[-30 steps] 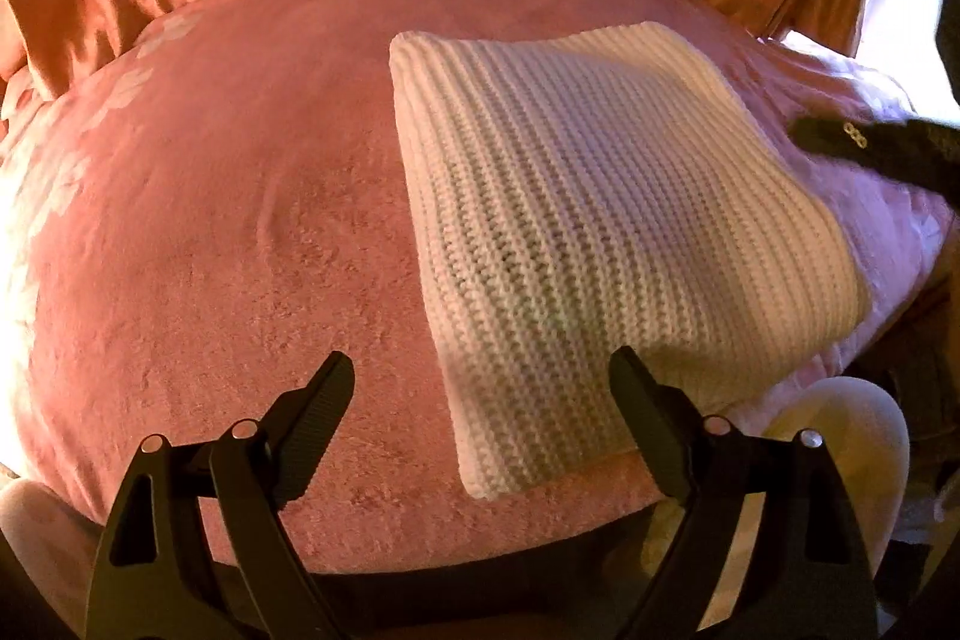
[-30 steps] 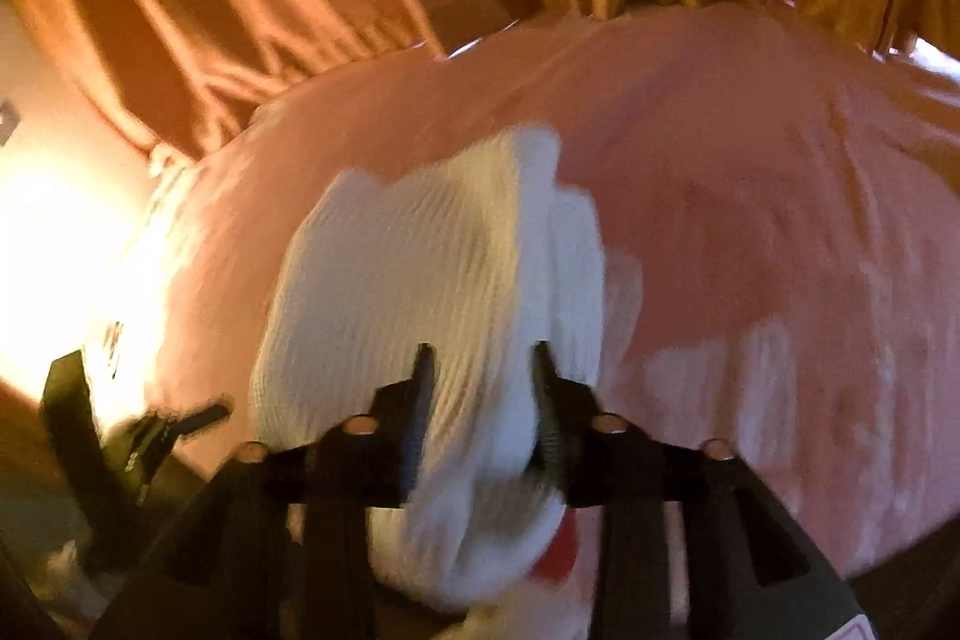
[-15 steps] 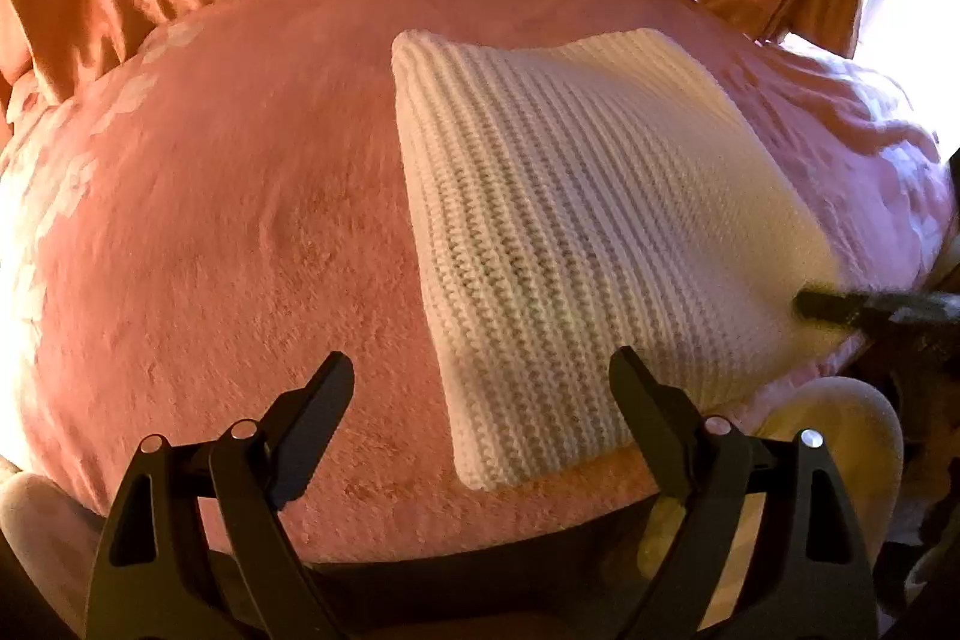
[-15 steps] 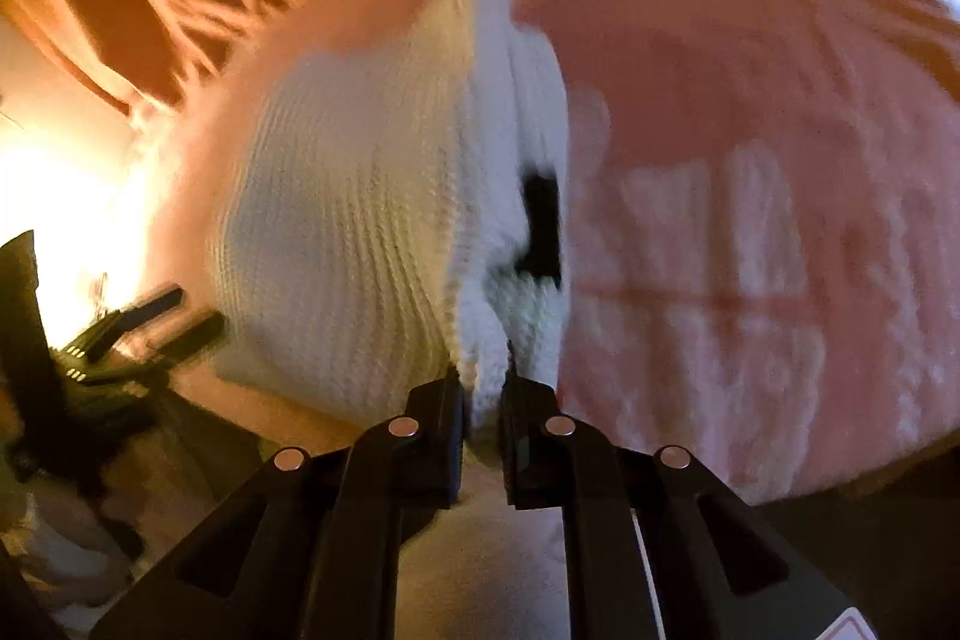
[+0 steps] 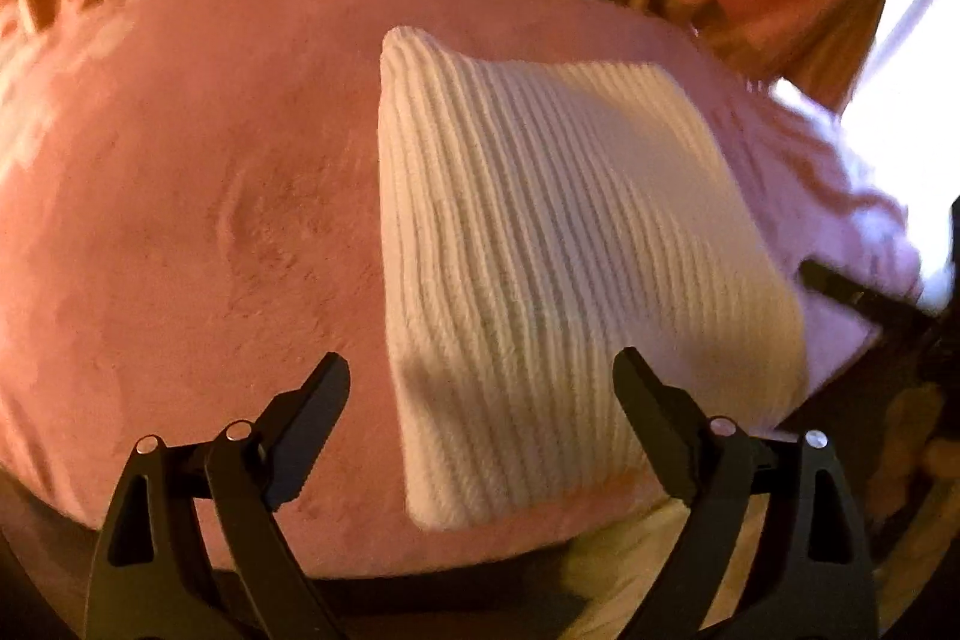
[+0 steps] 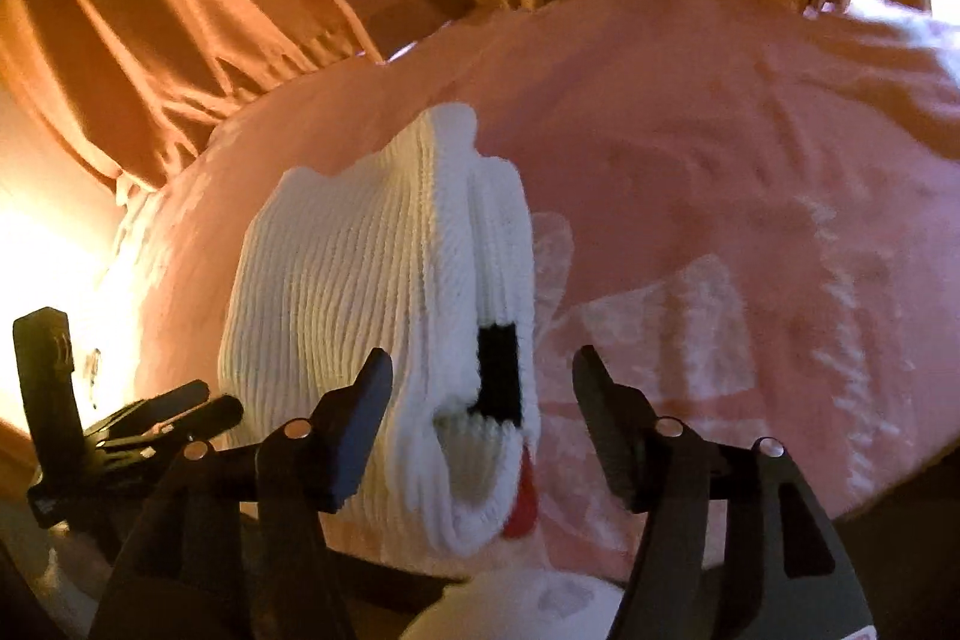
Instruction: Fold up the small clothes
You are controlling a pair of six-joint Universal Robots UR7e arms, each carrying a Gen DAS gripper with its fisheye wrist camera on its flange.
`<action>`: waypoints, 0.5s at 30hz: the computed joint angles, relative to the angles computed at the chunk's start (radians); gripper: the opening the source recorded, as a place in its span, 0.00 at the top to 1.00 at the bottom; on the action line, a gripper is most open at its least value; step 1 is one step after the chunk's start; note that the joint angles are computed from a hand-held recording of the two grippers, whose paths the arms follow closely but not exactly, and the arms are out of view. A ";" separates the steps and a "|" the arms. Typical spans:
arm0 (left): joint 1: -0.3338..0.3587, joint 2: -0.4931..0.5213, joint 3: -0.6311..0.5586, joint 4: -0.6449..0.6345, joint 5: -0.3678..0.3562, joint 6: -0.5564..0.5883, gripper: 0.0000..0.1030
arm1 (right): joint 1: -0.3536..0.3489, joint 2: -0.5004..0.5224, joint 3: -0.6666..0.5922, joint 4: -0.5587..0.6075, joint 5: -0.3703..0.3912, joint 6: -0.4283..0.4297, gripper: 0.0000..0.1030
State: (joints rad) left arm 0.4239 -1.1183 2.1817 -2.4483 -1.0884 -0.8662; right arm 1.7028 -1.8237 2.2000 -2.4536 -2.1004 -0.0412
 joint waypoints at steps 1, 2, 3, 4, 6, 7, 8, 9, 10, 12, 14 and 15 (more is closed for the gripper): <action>0.014 0.010 -0.011 -0.002 0.006 -0.009 0.15 | -0.022 0.017 -0.012 0.014 0.028 0.013 0.39; 0.024 0.018 -0.019 -0.005 0.008 -0.011 0.15 | -0.034 0.033 -0.024 0.027 0.052 0.022 0.39; 0.040 0.031 -0.028 -0.016 0.002 -0.004 0.15 | -0.054 0.051 -0.032 0.042 0.078 0.036 0.39; 0.056 0.042 -0.037 -0.021 -0.008 -0.001 0.15 | -0.064 0.064 -0.035 0.049 0.094 0.051 0.39; 0.095 0.066 -0.051 -0.054 -0.063 0.011 0.15 | -0.088 0.088 -0.045 0.077 0.119 0.063 0.39; 0.109 0.074 -0.056 -0.064 -0.083 0.009 0.15 | -0.090 0.099 -0.049 0.084 0.114 0.069 0.39; 0.125 0.084 -0.059 -0.083 -0.108 0.008 0.14 | -0.095 0.114 -0.056 0.099 0.109 0.073 0.37; 0.142 0.095 -0.063 -0.101 -0.137 0.004 0.14 | -0.098 0.122 -0.059 0.106 0.106 0.076 0.35; 0.153 0.103 -0.066 -0.112 -0.155 -0.003 0.14 | -0.102 0.130 -0.061 0.112 0.107 0.079 0.34; 0.176 0.121 -0.067 -0.153 -0.197 -0.009 0.12 | -0.118 0.138 -0.067 0.121 0.139 0.077 0.30; 0.189 0.139 -0.075 -0.168 -0.220 -0.018 0.10 | -0.134 0.141 -0.070 0.126 0.170 0.086 0.26; 0.190 0.145 -0.076 -0.174 -0.220 -0.017 0.09 | -0.144 0.146 -0.070 0.124 0.187 0.087 0.25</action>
